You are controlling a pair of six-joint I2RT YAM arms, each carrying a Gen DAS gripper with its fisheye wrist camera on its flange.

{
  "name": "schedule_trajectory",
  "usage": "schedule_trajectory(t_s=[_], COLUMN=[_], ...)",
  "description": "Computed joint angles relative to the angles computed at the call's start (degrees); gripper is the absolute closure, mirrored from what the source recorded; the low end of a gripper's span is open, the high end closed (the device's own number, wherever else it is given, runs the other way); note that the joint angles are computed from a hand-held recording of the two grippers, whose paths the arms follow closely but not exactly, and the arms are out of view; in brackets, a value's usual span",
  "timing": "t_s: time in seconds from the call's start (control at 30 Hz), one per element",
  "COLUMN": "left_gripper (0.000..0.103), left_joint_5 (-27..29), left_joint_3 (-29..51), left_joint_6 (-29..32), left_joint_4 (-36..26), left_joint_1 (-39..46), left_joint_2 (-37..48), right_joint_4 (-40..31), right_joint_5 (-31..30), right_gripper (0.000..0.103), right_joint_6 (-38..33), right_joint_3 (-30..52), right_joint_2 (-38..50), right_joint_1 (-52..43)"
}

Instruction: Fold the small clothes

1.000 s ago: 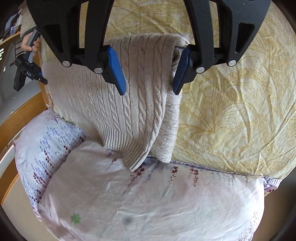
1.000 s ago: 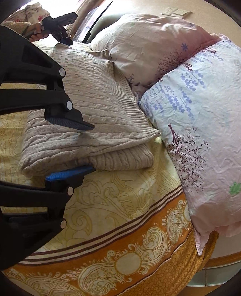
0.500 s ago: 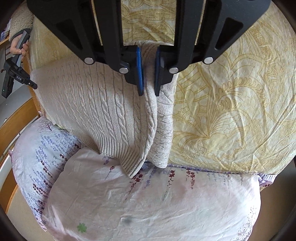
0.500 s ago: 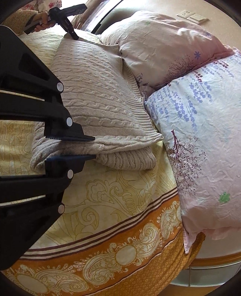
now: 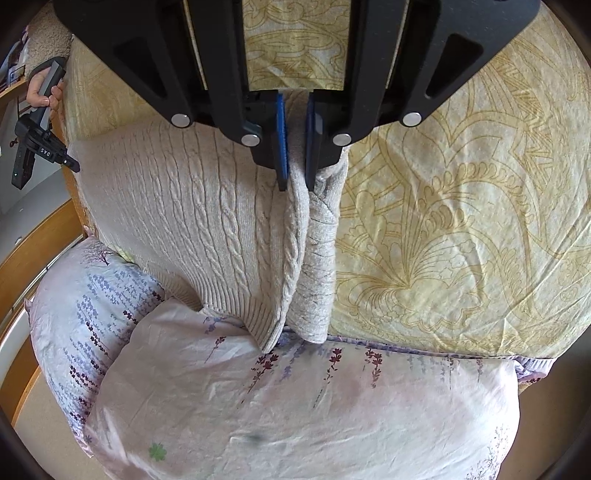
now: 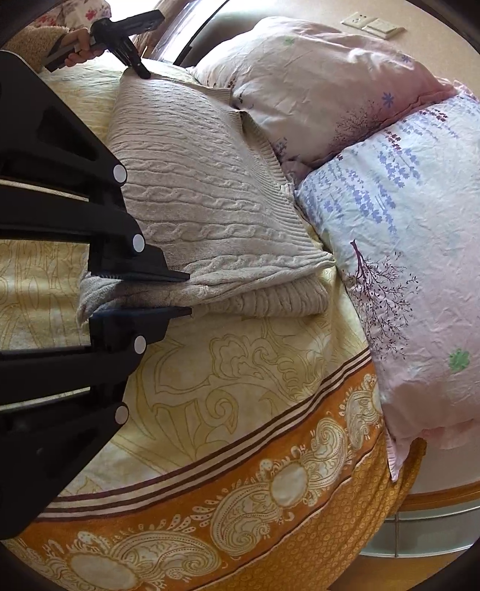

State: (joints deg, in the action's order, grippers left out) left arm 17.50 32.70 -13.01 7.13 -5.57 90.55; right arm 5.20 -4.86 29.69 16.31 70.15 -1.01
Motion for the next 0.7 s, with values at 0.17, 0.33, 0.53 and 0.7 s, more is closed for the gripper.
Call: schedule_trajectory(t_s=[0.17, 0.33, 0.53, 0.7], left_gripper=[0.084, 0.035, 0.011, 0.008], left_joint_5=[-2.4, -13.0, -16.9, -27.2], left_joint_3=[-0.7, -1.4, 9.3, 17.9], left_joint_6=[-0.7, -2.9, -7.3, -7.6], left_joint_4=[-0.1, -0.5, -3.4, -8.1], left_joint_1=[-1.0, -7.1, -18.1, -24.7], left_joint_2=[-3.1, -11.6, -1.5, 8.1], right_joint_4=[-3.5, -7.6, -4.7, -4.2], right_joint_5=[2.5, 11.1, 16.9, 20.0], right_gripper=[0.070, 0.055, 0.032, 0.026], right_joint_6=[0.9, 0.4, 0.6, 1.5], right_joint_3=[0.4, 2.7, 11.6, 18.8], right_joint_2=[-3.3, -10.7, 2.2, 14.4], right_joint_1=[0.3, 5.9, 18.7, 22.8])
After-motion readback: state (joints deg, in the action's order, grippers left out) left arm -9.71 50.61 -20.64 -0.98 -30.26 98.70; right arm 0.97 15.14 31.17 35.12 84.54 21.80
